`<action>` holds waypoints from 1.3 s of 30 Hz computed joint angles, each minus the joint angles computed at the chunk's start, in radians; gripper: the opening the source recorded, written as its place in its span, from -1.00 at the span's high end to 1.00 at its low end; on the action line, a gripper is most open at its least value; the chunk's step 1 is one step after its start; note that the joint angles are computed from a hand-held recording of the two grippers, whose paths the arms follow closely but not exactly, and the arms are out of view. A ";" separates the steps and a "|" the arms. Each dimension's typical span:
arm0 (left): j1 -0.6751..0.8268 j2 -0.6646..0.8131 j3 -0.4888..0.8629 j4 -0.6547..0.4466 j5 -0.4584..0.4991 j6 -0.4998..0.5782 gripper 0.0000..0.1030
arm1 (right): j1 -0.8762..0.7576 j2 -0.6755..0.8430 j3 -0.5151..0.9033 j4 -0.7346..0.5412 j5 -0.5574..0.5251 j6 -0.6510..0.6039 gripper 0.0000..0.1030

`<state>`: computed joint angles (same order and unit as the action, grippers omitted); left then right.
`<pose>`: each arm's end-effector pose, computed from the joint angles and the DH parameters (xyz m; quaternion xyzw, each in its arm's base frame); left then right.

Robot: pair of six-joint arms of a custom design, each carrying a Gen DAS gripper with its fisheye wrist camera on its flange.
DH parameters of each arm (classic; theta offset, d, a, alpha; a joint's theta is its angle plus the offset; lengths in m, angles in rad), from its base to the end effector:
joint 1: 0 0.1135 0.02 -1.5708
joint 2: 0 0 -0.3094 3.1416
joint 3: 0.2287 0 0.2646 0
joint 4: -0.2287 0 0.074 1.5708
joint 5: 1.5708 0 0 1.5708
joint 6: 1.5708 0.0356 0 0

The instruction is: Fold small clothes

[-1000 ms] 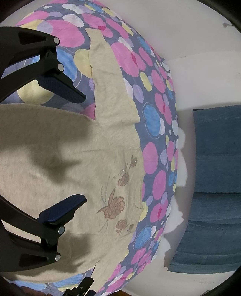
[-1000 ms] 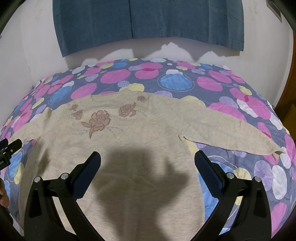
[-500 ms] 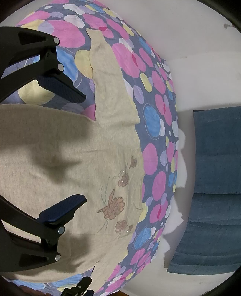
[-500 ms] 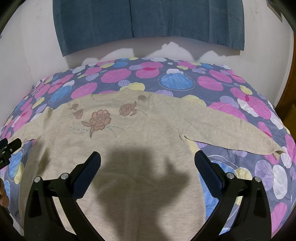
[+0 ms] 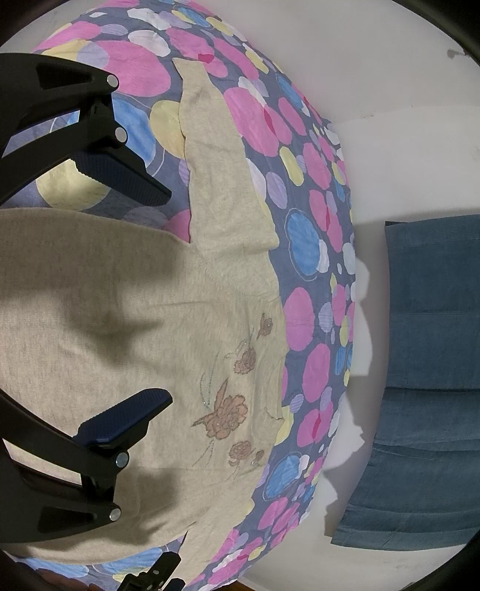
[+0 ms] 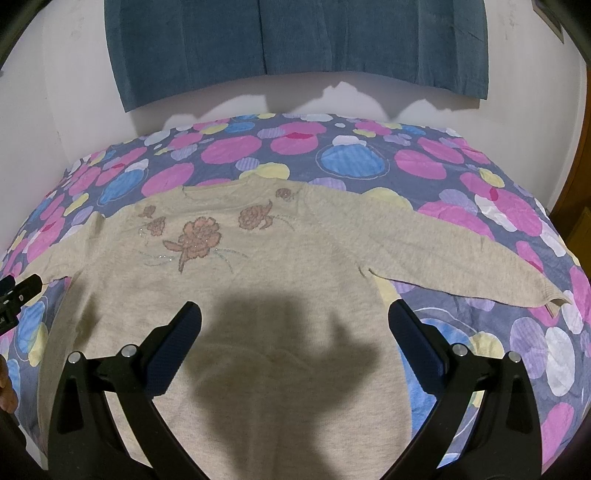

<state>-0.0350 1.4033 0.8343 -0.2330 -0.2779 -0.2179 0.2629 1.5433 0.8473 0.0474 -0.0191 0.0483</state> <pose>0.2933 -0.0005 0.2525 -0.1356 0.9095 0.0805 0.3846 0.3234 0.0877 0.2374 -0.1001 0.8899 0.0774 0.4382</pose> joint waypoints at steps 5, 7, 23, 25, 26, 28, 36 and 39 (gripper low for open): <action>0.008 0.004 0.004 -0.013 0.029 -0.012 -0.91 | -0.009 0.010 -0.009 0.018 -0.006 0.002 -0.96; 0.010 0.006 0.004 -0.021 0.048 -0.017 -0.91 | -0.019 0.012 -0.016 0.029 -0.014 0.007 -0.96; 0.019 0.088 0.005 0.029 0.109 0.033 -0.91 | -0.818 0.392 0.215 0.096 -0.603 0.406 -0.52; 0.012 0.114 0.016 0.033 0.106 0.030 -0.91 | -0.887 0.490 0.300 0.079 -0.673 0.473 -0.44; 0.005 0.130 0.024 0.034 0.101 0.027 -0.91 | -0.905 0.520 0.328 0.076 -0.701 0.497 -0.43; -0.001 0.148 0.034 0.030 0.098 0.024 -0.91 | -0.930 0.586 0.386 0.098 -0.762 0.572 -0.42; -0.023 0.187 0.066 0.009 0.081 0.031 -0.91 | -0.918 0.745 0.597 0.033 -0.767 0.660 0.52; -0.024 0.193 0.072 0.003 0.074 0.037 -0.91 | -0.932 0.759 0.623 0.061 -0.786 0.689 0.92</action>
<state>-0.0586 1.5964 0.9064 -0.2297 -0.2042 -0.1805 -0.6693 2.3019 1.4703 0.1079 -0.8053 0.7375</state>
